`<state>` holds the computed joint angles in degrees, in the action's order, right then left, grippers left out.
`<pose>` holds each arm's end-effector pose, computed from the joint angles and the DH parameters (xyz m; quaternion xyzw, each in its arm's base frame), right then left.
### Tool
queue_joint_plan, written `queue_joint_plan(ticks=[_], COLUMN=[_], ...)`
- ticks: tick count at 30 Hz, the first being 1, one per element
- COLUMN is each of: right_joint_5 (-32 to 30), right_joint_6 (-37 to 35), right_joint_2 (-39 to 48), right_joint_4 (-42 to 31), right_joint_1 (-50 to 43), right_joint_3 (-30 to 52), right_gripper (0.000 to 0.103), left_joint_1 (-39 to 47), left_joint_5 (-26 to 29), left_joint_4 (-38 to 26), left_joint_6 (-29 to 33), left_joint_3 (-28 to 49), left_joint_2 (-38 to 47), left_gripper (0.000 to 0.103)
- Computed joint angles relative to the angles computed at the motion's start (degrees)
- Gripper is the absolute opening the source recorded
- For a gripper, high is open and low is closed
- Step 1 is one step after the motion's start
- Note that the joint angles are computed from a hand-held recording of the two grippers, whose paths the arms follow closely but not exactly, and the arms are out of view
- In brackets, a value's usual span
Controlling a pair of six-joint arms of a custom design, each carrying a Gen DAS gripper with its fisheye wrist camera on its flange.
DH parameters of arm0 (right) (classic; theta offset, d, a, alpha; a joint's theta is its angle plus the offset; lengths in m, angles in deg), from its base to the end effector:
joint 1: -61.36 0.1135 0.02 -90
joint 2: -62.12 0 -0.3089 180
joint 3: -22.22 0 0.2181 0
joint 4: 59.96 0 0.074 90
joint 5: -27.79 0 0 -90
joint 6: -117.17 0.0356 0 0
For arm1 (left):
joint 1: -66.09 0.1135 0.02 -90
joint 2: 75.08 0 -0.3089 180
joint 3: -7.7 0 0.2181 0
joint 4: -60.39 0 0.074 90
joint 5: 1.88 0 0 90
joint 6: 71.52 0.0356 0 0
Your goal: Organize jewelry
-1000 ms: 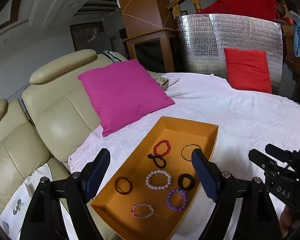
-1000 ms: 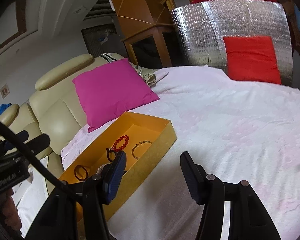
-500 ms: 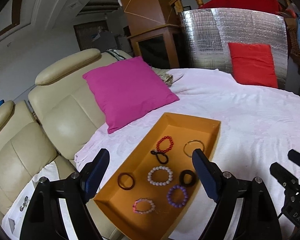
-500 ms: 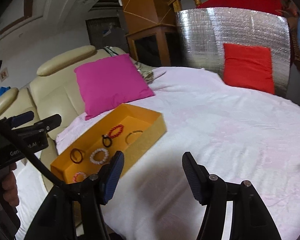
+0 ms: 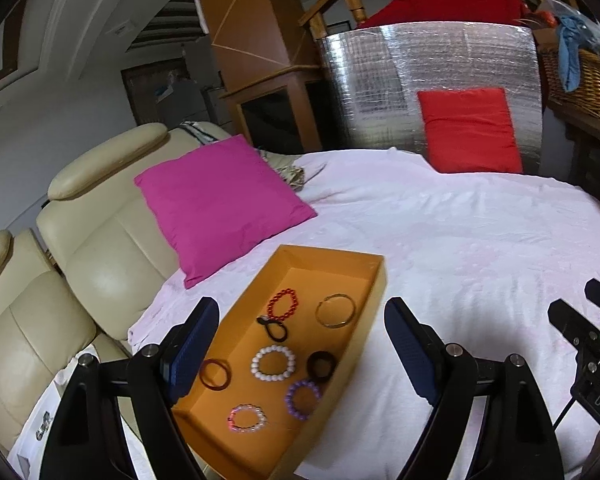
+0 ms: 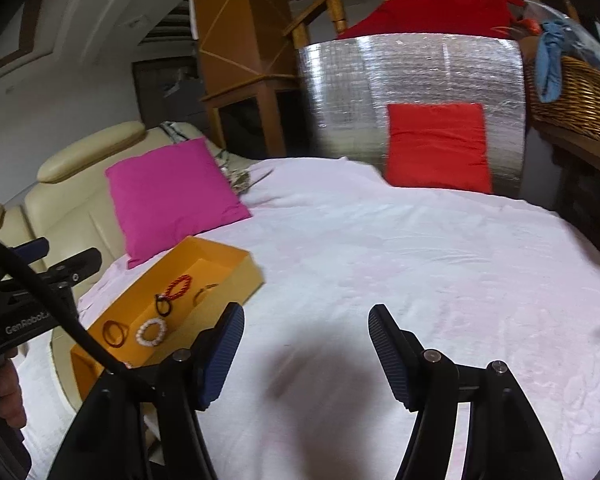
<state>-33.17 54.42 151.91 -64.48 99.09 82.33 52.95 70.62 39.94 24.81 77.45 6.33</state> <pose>0.2441 0.1670 0.2553 0.0387 0.8627 0.0564 0.5011 0.2740 -0.0530 0.3175 0.0737 0.8649 0.1045 0.4854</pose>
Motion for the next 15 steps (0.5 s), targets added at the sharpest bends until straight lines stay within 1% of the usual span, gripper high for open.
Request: queue_joint_plan(ticks=[6,11,13,15], right_joint_5=[4.47,7.91,7.29,5.49], right_joint_6=[3.43,6.64,7.88,8.57], right_joint_2=[-5.07,-8.03,-9.49,-11.09], right_joint_4=[-1.84,-6.79,-7.69,-7.04], right_joint_1=[-0.09,-1.1,-2.78,-4.36], right_joint_3=[-3.91,-4.94,-5.83,-7.09], right_gripper=[0.07,0.07,0.07,0.07], left_joint_1=[-3.82,-6.98,-8.06,-8.58], left_joint_5=[0.18,0.38,0.79,1.24], left_joint_4=[-1.63,-2.14,-2.45,-2.48], left_joint_6=[-1.4,-2.72,-3.33,-3.6], left_joint_3=[0.49,0.8,1.01,0.77], left_joint_2=[-0.28,-0.02,0.32,0.3], left_gripper=[0.085,0.085,0.085,0.085])
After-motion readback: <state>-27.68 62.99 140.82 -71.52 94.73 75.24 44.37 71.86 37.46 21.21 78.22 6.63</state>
